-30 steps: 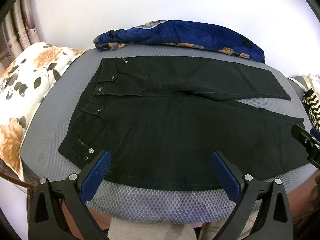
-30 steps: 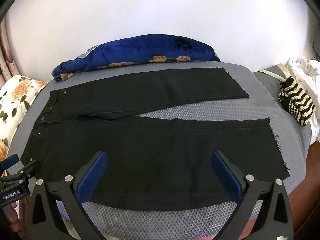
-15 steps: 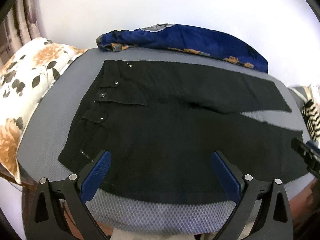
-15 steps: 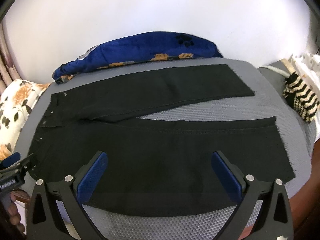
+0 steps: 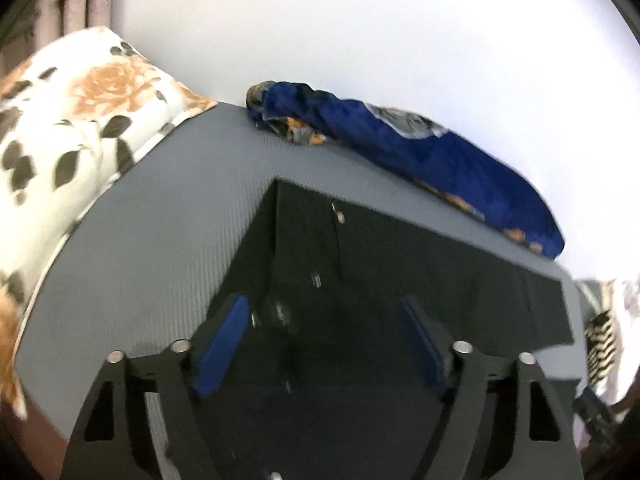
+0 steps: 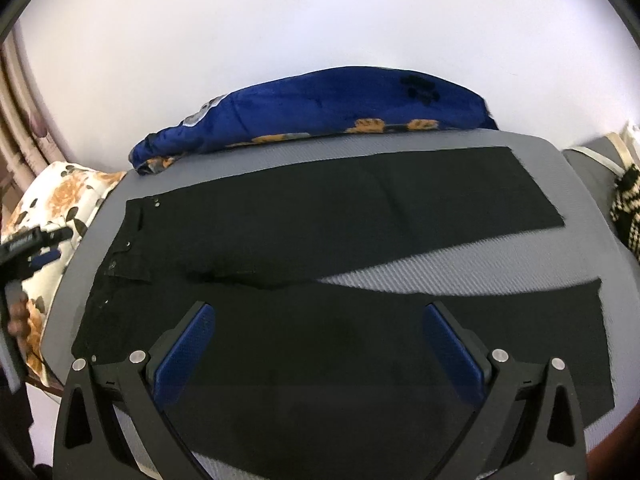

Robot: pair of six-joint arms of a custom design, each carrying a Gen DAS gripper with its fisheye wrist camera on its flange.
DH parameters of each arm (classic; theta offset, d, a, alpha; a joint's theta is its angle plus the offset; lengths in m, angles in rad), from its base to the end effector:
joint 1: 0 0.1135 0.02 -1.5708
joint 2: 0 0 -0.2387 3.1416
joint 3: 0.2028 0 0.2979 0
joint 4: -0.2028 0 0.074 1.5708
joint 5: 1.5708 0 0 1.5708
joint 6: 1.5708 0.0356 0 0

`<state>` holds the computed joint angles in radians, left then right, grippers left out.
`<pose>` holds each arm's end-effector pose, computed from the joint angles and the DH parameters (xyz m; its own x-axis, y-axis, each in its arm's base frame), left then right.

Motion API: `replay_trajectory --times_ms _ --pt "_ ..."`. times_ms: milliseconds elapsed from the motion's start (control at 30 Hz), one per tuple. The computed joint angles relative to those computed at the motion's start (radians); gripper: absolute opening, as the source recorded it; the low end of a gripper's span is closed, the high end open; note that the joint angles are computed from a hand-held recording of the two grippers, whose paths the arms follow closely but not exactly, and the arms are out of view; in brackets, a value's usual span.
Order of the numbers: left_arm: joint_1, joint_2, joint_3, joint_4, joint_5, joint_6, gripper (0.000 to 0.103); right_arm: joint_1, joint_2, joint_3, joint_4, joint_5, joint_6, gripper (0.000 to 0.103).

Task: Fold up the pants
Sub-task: 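Grasp the trouser waistband with the left tool while the right tool grasps its other end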

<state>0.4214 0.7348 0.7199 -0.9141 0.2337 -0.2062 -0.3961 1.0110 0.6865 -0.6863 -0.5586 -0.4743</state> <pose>0.1864 0.0745 0.2422 -0.6599 -0.5141 -0.5480 -0.4153 0.8573 -0.3041 0.2327 -0.0768 0.1913 -0.7262 -0.1161 -0.6776 -0.2970 0.9419 0.1569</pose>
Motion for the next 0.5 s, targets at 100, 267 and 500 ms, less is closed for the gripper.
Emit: replay_trajectory --times_ms 100,267,500 --pt "0.14 0.249 0.091 0.072 0.199 0.118 0.071 0.079 0.051 0.024 0.037 0.052 0.064 0.103" --pt "0.247 0.626 0.256 0.111 0.457 0.196 0.054 0.2 0.142 0.05 0.089 0.142 0.153 0.103" --pt "0.28 0.939 0.418 0.155 0.51 0.204 0.05 0.319 0.25 0.082 0.155 0.245 0.214 0.103"
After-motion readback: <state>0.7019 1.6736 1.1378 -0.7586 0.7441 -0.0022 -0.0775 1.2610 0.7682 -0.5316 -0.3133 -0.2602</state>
